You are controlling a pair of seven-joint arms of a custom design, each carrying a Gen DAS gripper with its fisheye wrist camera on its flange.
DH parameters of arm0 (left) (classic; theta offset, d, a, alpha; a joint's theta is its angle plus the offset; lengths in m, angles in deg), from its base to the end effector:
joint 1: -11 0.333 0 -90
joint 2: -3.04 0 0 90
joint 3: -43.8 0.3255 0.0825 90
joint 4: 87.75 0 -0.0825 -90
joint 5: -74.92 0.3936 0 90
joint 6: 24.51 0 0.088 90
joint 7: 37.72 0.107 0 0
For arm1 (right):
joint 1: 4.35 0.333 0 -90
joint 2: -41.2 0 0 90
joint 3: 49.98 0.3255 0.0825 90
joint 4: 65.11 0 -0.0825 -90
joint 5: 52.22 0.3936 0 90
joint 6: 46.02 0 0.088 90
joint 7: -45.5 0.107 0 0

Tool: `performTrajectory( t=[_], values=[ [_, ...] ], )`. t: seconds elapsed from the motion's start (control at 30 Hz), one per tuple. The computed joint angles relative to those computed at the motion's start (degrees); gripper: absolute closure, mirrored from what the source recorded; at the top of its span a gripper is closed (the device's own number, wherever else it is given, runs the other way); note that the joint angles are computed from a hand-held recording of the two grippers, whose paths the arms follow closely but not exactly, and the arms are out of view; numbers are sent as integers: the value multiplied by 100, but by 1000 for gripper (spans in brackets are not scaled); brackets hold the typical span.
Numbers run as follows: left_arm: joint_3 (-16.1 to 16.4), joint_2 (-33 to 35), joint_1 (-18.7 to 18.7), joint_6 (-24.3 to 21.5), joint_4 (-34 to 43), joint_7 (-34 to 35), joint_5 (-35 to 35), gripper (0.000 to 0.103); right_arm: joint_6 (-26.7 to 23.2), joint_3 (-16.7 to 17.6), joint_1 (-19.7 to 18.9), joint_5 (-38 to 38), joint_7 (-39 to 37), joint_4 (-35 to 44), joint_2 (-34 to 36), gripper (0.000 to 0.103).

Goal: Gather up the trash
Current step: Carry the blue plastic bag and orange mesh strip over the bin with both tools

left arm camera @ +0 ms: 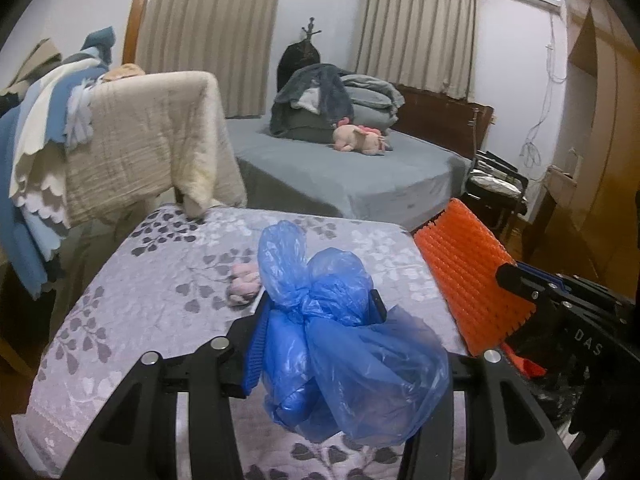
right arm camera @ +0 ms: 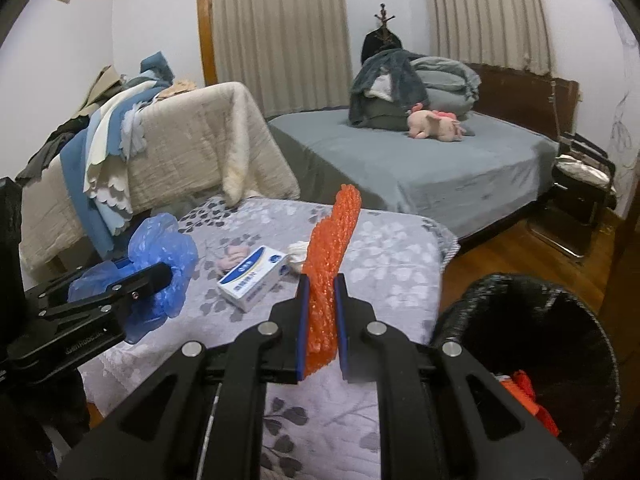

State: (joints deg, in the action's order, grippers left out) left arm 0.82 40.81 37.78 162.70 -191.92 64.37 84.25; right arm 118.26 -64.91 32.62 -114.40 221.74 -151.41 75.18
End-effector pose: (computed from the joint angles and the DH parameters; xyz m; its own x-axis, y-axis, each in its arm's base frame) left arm 0.7013 -0.1183 0.3727 -0.3896 -0.9112 0.1336 -0.5389 0.1080 -0.8354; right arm 0.6614 0.3657 0.3922 -0.0150 -0.9968 -0.0786 -0.5424 0.0741 -0.8368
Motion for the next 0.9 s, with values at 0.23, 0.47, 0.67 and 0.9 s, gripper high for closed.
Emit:
performTrajectory(
  t=[0.23,0.47,0.67,0.9],
  values=[
    [-434,77,102,-110,-31,142,111,57,-222,-154,77,-804,848,-669,-549,92],
    [-742,215,23,-166,19,447,121,57,-682,8,-112,-1570,1683,-1447,-1185,92],
    [-998,391,-77,-246,60,765,162,57,-1008,278,-409,-1975,2141,-1969,-1600,92],
    [-1123,634,-378,-461,289,1200,-24,57,-1368,647,-845,-2215,2400,-2445,-1935,92]
  ],
)
